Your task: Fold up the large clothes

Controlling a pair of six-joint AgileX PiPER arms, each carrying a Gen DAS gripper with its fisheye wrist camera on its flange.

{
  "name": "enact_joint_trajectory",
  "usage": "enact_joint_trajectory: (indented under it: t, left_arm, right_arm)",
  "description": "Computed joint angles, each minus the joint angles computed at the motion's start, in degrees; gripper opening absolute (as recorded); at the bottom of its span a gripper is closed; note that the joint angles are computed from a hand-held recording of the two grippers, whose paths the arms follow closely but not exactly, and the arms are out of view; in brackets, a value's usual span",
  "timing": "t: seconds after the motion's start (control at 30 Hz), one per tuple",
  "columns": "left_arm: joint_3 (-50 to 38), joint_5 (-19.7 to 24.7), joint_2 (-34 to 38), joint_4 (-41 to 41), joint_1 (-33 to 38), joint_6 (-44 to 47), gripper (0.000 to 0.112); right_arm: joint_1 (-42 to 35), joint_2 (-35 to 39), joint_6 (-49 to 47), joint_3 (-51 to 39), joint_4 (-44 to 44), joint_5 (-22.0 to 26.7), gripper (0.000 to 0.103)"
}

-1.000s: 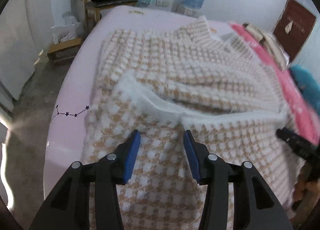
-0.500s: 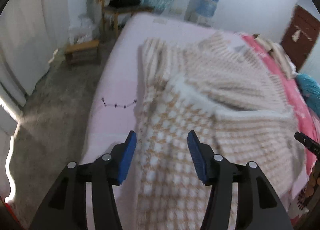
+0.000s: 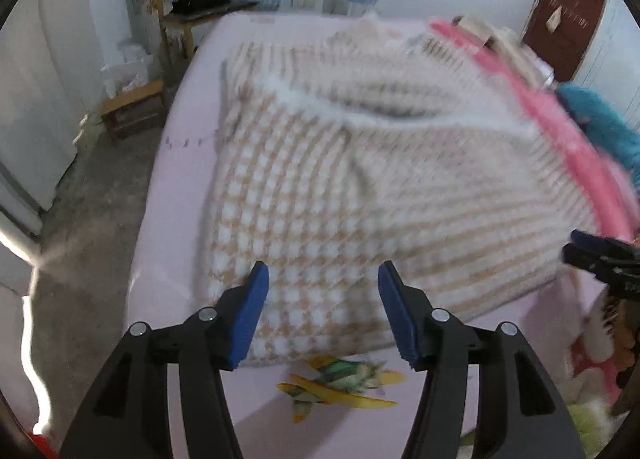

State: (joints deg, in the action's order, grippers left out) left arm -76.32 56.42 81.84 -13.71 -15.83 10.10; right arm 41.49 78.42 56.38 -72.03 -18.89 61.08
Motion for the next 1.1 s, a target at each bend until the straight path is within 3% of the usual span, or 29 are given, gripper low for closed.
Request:
enact_joint_trajectory:
  t: [0.1,0.2,0.27,0.37,0.43,0.53,0.7,0.9,1.1]
  left_arm:
    - [-0.5,0.2,-0.7,-2.8,-0.5,2.5,0.059]
    - [0.0,0.3,2.6,3.8,-6.5,-2.8,0.061]
    - [2.3,-2.5,1.7,7.2,-8.5,-5.8,0.063]
    - [-1.5,-0.7,2.9,11.5,-11.0,-10.1,0.063]
    - [-4.1,-0.8,3.8,12.7,-12.5,-12.0,0.063]
    - [-9.8,1.8,7.8,19.4,-16.7,-17.6,0.063]
    - [-17.8,7.0,15.2,22.0,-18.6,-20.2,0.067]
    - [-19.8,8.6,17.7,23.2,-19.3,-22.4,0.072]
    - [-20.9,9.3,18.5,22.7,-19.2,-23.0,0.073]
  right_arm:
    - [1.8,-1.7,-1.6,1.1,-0.7,-3.8,0.076]
    - [1.3,2.2,-3.5,2.4,1.0,-4.5,0.076]
    - [5.2,5.7,-2.4,0.4,-4.7,-0.3,0.078]
    - [7.7,8.3,-3.8,-5.0,-6.6,6.4,0.078]
    - [8.1,6.3,-3.5,-6.2,-7.1,5.6,0.079]
    - [7.6,3.9,-2.7,-7.6,-8.6,5.1,0.08]
    - [5.8,4.8,-1.4,-9.5,-9.0,4.9,0.083]
    - [-1.7,7.6,-5.5,-3.6,1.9,-2.5,0.087]
    - [-5.0,7.4,-5.2,-7.9,1.3,-1.6,0.089]
